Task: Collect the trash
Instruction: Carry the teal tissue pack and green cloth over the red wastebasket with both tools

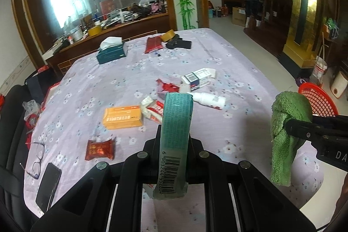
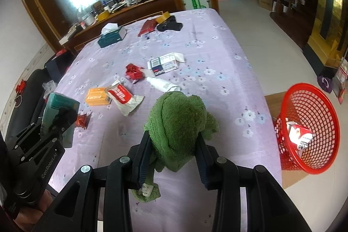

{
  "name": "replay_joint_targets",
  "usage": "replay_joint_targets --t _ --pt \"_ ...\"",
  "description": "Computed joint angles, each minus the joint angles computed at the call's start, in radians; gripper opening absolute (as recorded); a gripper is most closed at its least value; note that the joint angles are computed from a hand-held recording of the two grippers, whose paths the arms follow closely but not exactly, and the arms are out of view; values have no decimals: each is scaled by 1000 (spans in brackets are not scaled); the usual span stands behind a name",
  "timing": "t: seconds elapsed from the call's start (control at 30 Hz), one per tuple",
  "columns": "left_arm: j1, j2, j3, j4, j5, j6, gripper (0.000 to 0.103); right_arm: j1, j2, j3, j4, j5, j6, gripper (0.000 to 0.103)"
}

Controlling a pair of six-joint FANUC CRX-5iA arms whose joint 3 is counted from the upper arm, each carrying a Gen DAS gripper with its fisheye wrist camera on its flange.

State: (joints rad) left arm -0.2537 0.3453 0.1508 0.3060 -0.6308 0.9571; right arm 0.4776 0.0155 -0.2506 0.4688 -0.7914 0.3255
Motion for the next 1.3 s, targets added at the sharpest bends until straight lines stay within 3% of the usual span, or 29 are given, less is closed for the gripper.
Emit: replay_joint_targets --t 0.33,1.3 --pt "-48 6 0 20 0 -54 13 -1 -71 -84 45 -24 -108 41" --pt "-207 20 43 -24 0 -7 13 -85 -291 -260 84 -79 -173 41"
